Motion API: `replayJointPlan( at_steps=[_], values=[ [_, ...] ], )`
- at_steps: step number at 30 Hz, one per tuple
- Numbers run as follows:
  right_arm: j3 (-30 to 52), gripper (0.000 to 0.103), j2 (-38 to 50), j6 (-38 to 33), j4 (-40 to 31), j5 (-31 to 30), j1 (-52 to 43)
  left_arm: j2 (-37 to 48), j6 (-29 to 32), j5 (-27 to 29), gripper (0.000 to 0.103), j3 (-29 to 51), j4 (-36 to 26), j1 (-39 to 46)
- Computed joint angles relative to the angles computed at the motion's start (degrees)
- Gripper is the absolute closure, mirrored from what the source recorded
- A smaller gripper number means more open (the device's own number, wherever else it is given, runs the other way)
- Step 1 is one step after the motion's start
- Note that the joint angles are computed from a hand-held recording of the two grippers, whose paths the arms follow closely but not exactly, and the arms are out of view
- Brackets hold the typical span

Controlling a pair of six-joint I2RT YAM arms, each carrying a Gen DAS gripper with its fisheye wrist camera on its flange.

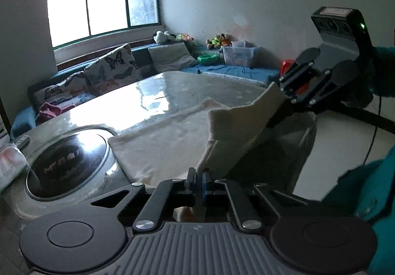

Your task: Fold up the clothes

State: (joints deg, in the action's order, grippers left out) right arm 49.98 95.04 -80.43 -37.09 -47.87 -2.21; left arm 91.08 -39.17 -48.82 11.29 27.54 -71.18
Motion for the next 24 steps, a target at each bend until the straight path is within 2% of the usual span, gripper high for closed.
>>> replayJointPlan(
  at_steps=[3,7,11,15,18,20,21,22,24],
  values=[
    [1.6,0.093,0.7,3.5,1.3,-0.3,0.8,-0.5,6.5,2.8,0.099,-2.3,8.2,6.5],
    [6.1,0.094,3.0,8.6,3.3,0.2,2.7,-0.5,16.7,9.2,0.099,-3.5,18.0,17.2],
    [13.2,0.094,7.6,14.9,5.7,1.8,5.7,3.5,26.8,19.0,0.099,-1.2,25.5,30.3],
    [22.5,0.094,14.8,20.8,8.1,5.3,9.3,9.7,32.9,28.6,0.099,5.2,26.4,42.0],
    [29.9,0.094,21.6,25.0,9.7,8.7,12.2,15.9,34.2,33.0,0.099,12.0,23.7,47.4],
    [34.3,0.093,26.5,27.7,10.2,11.4,13.8,20.8,34.3,33.6,0.099,16.8,21.7,49.5],
    [35.1,0.091,28.4,29.6,12.0,12.7,14.5,22.8,33.9,33.9,0.098,18.3,21.2,50.2],
    [34.7,0.083,29.5,31.8,14.9,13.7,14.9,24.7,33.5,34.2,0.098,19.9,20.6,50.9],
    [34.1,0.082,32.0,36.2,20.2,15.4,15.4,27.8,32.2,34.2,0.096,22.1,19.6,51.7]
  ],
)
